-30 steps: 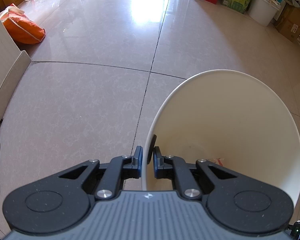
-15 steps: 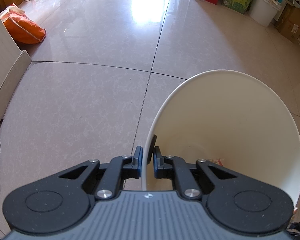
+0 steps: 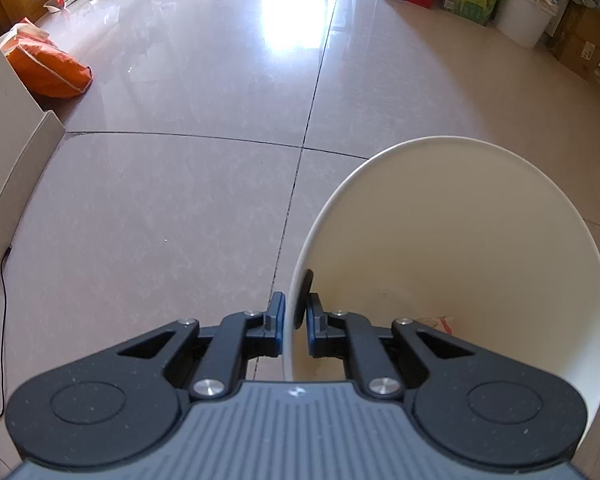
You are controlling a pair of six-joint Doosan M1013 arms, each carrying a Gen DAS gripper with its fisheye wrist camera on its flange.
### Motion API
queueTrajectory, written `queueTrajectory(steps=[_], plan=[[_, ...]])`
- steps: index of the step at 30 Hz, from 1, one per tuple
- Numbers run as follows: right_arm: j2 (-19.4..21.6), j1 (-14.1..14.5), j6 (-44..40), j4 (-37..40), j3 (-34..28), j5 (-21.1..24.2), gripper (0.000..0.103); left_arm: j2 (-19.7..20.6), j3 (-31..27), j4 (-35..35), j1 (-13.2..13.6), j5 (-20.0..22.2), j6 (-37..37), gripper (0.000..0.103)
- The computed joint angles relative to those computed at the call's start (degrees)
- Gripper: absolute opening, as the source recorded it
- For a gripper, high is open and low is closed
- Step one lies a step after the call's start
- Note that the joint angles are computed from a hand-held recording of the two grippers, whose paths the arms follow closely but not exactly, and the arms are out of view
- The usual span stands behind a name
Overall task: Collect trash
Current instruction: 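Carry the yogurt carton over the bin and open the right gripper, then move the right gripper back to the small white cup and grasp it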
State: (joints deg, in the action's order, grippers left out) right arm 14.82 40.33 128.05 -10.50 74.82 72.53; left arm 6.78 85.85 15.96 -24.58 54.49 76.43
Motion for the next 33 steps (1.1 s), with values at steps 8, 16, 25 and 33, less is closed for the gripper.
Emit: queueTrajectory(steps=[8, 16, 25, 33], plan=[[4.95, 0.13, -10.01, 1.57, -10.68, -1.30, 0.041, -0.05, 0.02, 0.18, -0.11, 0.01, 0.22, 0.009], [8.22, -0.09, -11.76, 3.45, -15.51, -3.89, 0.042, 0.01, -0.06, 0.35, -0.24, 0.07, 0.25, 0.009], [4.63, -0.36, -4.52, 0.97, -7.90, -4.96, 0.072, -0.01, -0.10, -0.05, -0.08, 0.03, 0.32, 0.009], [0.89, 0.51, 6.61, -3.38, 1.25, -5.65, 0.092, 0.00, 0.03, 0.38, -0.21, -0.02, 0.20, 0.009]])
